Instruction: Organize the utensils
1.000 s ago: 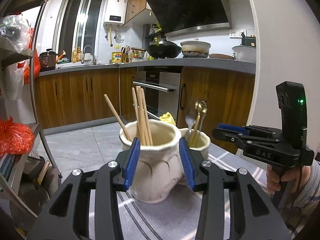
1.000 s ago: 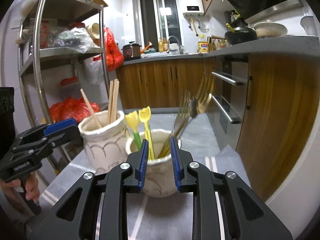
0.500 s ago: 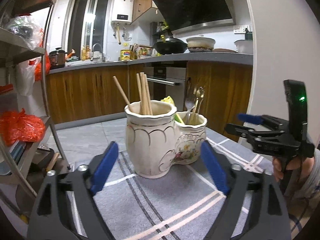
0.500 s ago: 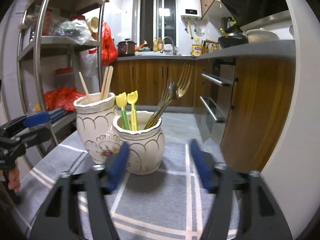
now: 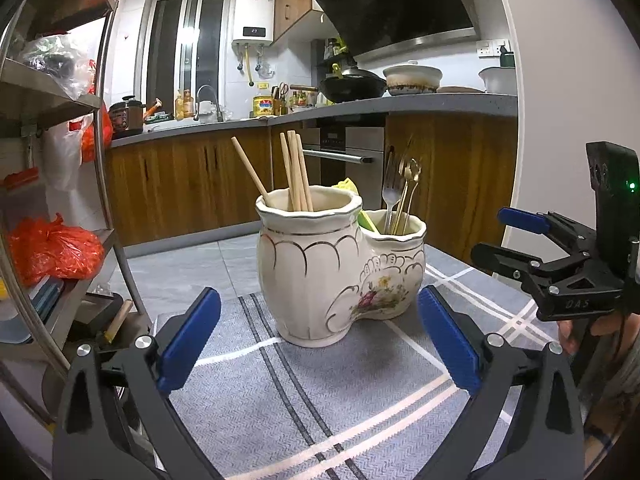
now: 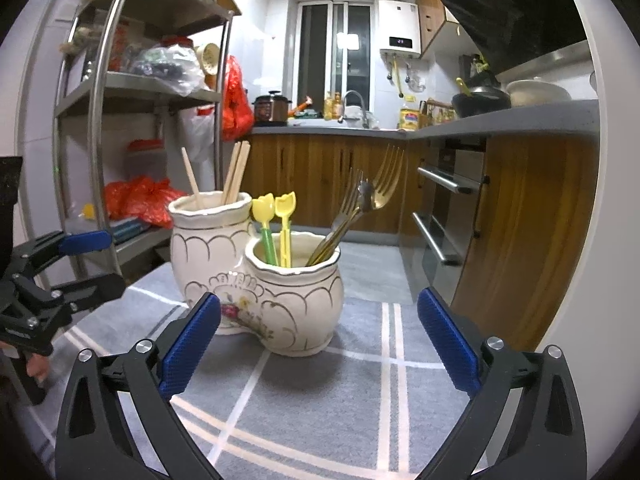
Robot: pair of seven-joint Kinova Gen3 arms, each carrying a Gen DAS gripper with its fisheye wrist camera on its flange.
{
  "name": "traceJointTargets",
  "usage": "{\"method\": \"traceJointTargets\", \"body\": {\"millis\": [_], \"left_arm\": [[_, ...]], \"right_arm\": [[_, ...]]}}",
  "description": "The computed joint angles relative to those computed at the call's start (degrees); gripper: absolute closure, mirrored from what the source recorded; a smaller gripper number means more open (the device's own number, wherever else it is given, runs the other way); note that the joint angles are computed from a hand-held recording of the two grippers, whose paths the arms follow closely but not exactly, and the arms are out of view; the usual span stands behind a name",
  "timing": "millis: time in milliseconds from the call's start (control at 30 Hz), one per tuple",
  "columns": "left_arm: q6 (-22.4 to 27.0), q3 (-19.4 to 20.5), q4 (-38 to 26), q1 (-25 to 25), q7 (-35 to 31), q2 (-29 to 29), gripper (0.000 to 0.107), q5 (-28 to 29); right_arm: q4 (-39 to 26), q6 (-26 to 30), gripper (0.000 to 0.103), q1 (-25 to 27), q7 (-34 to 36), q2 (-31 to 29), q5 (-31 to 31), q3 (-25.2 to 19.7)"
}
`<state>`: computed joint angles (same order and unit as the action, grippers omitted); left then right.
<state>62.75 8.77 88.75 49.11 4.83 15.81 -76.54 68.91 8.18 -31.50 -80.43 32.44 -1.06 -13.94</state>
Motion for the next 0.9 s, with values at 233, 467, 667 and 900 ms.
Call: {"method": "traceJointTargets", "body": {"millis": [233,467,667,900], "left_arm": [[0.05,-0.14,-0.59,-0.18,-0.16,0.15,0.010,1.14],[0.22,-0.21,-0.41,-0.06,0.18,0.16,0.010,1.10],[0.20,-0.21,-0.36,-0.13,0.19,0.15,0.010,1.09],[0.35,-0.21,-0.31,-0.16,0.30,0.10,0.010,1.28]], "right_arm": [[-0.44,0.68,0.005,-0.33,0.17,0.16,0.00,0.26],[-0.55,0.80,0.005,-0.56,0.26,0.20,-0.03,0.52],[-0.52,0.87,0.005,-0.71,0.19,0.18,-0.03,0.70],[-0.58,0.89,0.005,-0.66,0.19,0.21,0.00,0.62]]}}
